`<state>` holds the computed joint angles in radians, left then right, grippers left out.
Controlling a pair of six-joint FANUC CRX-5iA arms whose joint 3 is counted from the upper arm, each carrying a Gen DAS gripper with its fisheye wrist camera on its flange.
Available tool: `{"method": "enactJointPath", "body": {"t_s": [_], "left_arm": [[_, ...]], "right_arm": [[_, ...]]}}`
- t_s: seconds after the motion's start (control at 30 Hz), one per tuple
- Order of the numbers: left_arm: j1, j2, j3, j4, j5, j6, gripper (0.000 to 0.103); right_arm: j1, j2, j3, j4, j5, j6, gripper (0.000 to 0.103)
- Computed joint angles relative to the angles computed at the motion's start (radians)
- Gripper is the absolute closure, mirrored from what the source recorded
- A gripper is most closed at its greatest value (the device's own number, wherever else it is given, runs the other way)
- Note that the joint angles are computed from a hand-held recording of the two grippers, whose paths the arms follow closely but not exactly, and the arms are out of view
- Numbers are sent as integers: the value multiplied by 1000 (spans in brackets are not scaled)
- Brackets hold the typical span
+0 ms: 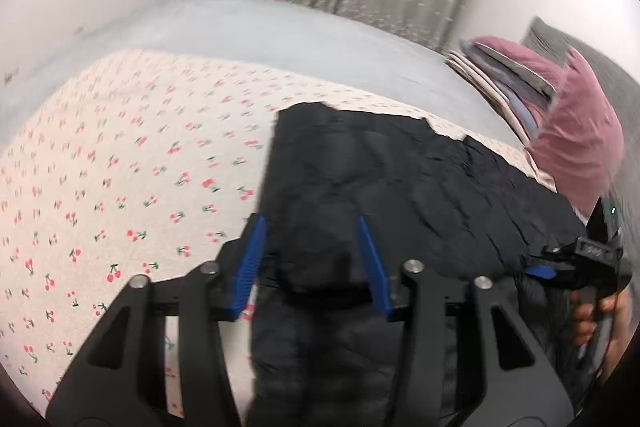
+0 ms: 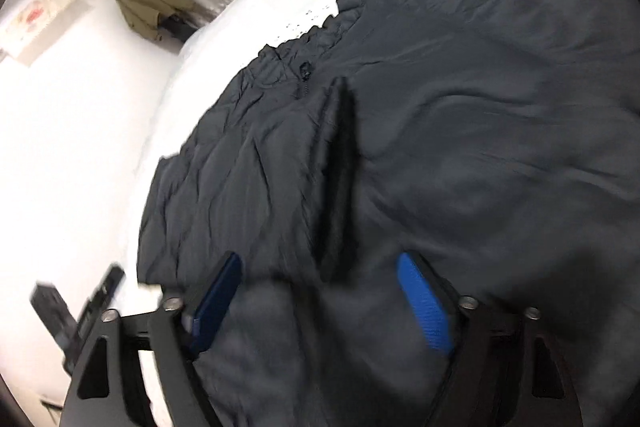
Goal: Fold large clothes
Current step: 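Grasp the jacket side with the right gripper while the left gripper holds the folded side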
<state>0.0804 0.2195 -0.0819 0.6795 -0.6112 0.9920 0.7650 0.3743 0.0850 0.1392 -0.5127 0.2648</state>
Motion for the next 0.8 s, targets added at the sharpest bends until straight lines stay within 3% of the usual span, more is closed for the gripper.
{"method": "enactJointPath", "body": {"t_s": [0.03,0.07,0.1,0.13,0.2,0.23,0.3,0.4,0.53,0.6,0.67,0.7,0.73,0.77,0.8], "left_arm": [[5,7,4,-1,-5,9,64],[4,13,5,0,-4,15,67],[5,19,10,8,-4,14,69],[0,24,9,24,4,2,71],[-15,38,18,41,13,-19,76],[-17,49,29,48,0,-41,79],[-36,71,54,28,-6,-51,80],[-67,129,136,-116,-33,47,80],[-101,194,282,-489,-90,344,80],[-87,191,264,-460,-81,352,77],[-74,175,245,-439,-86,378,66],[-71,167,237,-436,-90,387,51],[-64,152,217,-408,-93,377,36],[-54,131,181,-352,-91,345,32],[-48,114,157,-313,-91,325,26]], "right_arm": [[-6,21,9,18,33,-25,70],[-13,34,31,-5,34,2,89],[-19,40,48,-18,34,25,94],[-21,32,41,22,39,-1,94],[-18,2,-17,235,57,-122,95],[-20,-11,-31,338,24,-160,95],[-24,-16,-29,413,-30,-154,95],[-27,19,49,331,-143,-20,94],[-34,74,113,234,-195,82,91],[-32,90,121,193,-210,109,91],[-25,82,81,233,-176,62,87],[-20,70,60,251,-173,44,83],[-18,50,30,261,-167,37,76],[-17,27,0,270,-160,24,71],[-17,3,-28,276,-155,6,59]]}}
